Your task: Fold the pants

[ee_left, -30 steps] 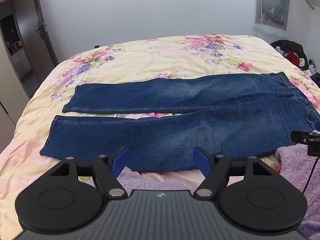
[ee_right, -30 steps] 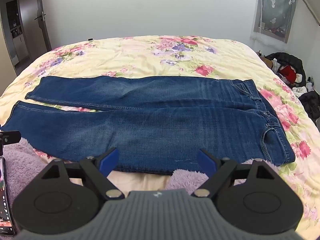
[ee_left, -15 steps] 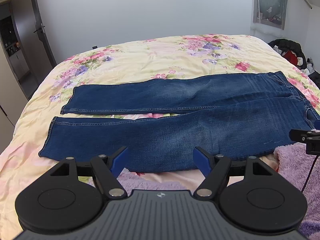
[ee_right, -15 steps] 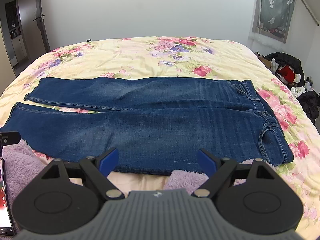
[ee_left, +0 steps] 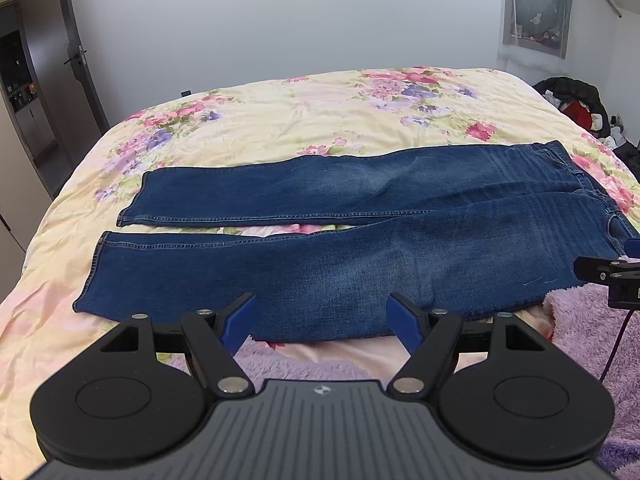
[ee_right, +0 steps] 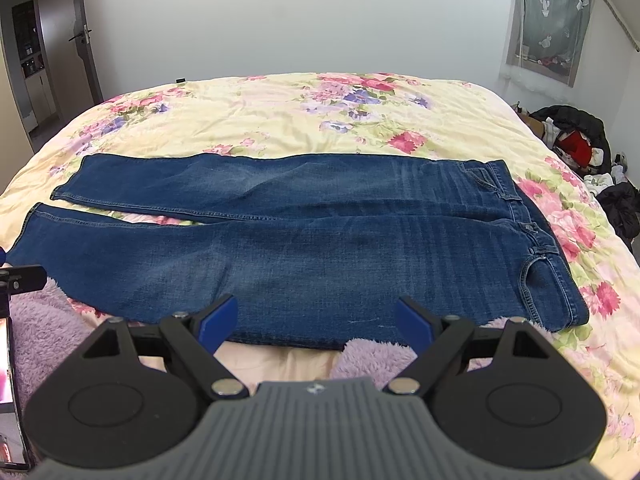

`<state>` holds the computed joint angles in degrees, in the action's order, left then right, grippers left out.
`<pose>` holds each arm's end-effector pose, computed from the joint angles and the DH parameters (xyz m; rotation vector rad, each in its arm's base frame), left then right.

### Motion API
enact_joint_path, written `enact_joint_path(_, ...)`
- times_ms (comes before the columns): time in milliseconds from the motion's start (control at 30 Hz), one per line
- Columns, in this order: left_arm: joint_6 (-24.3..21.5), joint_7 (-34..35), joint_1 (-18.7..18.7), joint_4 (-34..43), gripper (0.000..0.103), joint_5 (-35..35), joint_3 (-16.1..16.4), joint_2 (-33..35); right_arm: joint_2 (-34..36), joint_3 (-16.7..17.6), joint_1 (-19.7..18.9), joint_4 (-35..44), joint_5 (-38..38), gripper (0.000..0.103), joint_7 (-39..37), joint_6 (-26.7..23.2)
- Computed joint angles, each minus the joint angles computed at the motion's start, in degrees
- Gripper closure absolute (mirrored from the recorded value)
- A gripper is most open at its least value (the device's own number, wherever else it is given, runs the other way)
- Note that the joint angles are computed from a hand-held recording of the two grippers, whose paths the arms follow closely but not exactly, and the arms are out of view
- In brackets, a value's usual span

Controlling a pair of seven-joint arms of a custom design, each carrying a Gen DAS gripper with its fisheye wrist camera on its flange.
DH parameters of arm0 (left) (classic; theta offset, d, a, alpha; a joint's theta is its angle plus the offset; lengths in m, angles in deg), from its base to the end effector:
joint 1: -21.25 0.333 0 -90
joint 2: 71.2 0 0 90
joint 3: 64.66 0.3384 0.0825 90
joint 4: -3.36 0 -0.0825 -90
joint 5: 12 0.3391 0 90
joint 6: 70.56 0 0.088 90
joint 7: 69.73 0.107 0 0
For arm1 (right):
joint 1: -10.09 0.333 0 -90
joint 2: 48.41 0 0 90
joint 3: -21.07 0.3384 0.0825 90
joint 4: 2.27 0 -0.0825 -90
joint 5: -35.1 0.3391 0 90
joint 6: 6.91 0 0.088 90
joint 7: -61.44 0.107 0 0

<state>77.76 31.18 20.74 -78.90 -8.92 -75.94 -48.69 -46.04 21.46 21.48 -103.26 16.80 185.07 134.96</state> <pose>0.6814 -0.1129 0.5945 -1.4060 2.0883 -0.7441 0.5684 0.1195 0.6405 -1.6146 1.9708 -0.6732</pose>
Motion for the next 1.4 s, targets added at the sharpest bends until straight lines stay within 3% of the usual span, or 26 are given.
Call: enact_joint_path(1400, 0.1, 0.8, 0.0, -0.9, 0.017, -1.2, -0.4, -0.4, -0.2, 0.1, 0.0, -0.1, 0.4, 0.021, -0.3, 0.1)
